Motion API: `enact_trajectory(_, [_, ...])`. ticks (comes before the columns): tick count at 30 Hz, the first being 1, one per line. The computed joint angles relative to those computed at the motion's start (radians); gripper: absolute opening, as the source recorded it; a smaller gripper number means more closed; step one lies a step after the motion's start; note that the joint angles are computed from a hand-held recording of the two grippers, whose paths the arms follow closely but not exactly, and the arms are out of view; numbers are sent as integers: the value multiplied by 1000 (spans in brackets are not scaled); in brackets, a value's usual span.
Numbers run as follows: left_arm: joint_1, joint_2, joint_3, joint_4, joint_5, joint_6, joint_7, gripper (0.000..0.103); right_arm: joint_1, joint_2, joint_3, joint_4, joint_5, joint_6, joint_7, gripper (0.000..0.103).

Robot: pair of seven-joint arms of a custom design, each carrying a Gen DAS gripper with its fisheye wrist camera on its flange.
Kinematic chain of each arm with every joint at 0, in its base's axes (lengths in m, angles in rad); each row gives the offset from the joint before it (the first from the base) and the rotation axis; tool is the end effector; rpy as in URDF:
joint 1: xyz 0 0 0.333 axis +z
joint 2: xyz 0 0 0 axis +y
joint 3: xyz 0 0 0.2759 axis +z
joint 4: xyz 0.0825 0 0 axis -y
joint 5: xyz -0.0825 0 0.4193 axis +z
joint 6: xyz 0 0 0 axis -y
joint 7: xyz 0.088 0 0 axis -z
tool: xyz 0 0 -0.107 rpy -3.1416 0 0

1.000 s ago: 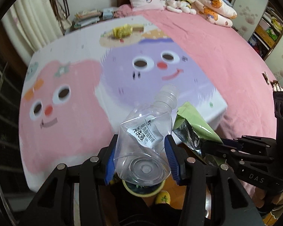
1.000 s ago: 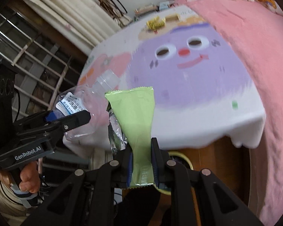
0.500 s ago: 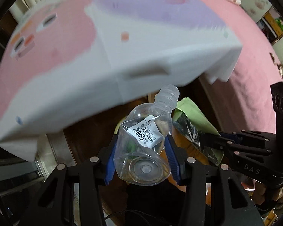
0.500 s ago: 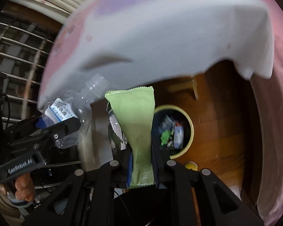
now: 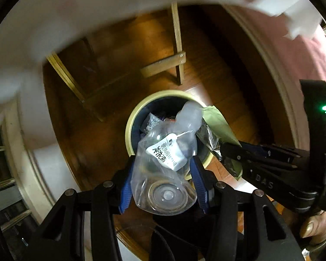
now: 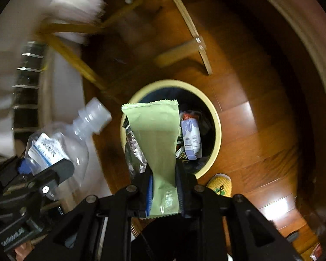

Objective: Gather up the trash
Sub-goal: 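Open both tools over the bin to drop the bottle and green packet, then move both tools back up to the table toward the yellow paper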

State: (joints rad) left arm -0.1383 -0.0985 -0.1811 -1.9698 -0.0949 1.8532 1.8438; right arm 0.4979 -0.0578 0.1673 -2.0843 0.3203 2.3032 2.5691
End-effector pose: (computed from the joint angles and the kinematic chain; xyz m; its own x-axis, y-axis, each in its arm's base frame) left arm 0.5347 -0.1865 0.4611 -0.5331 -0.8427 0.0756 -0.8451 0.5346 0.0000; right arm 0.4626 0.3721 0.4243 -0.4756 -0.8057 -0.3532 -0.8752 0.4737 0.0977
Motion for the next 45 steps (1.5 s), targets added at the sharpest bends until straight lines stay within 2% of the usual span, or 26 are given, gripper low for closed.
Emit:
enact_trajectory(1, [0, 10, -1, -8, 6, 11, -6, 65, 1, 9, 1, -16, 12, 24, 5, 21])
enact_trajectory(2, [1, 15, -1, -20, 11, 30, -11, 71, 1, 24, 2, -24, 19, 44, 15, 22])
enact_trajectory(3, [2, 16, 0, -34, 14, 54, -15, 83, 1, 36, 3, -27, 19, 60, 24, 27])
enact_trajectory(4, [0, 21, -2, -33, 18, 65, -25, 90, 1, 44, 5, -33, 19, 74, 33, 38])
enact_trajectory(6, [4, 27, 3, -39, 24, 94, -27, 93, 0, 54, 8, -38, 0, 94, 55, 49])
enact_trajectory(12, [17, -2, 12, -64, 36, 147, -14, 94, 5, 37, 15, -44, -48, 110, 98, 50])
enact_trajectory(16, [25, -25, 16, -50, 21, 141, -8, 94, 7, 7, 13, -33, -70, 92, 125, 50])
enact_trajectory(24, [38, -92, 28, 63, -24, 8, 24, 94, 14, -53, 12, 65, -118, -42, 168, 50])
enact_trajectory(29, [44, -96, 36, 211, -58, -98, 59, 94, 12, -80, 15, 183, -173, -145, 207, 50])
enact_trajectory(36, [59, -25, 47, 478, -97, -216, 90, 94, 10, -46, 26, 408, -262, -287, 239, 50])
enact_trajectory(45, [79, 107, 52, 796, -142, -303, 108, 94, 24, 76, 33, 735, -391, -440, 240, 50])
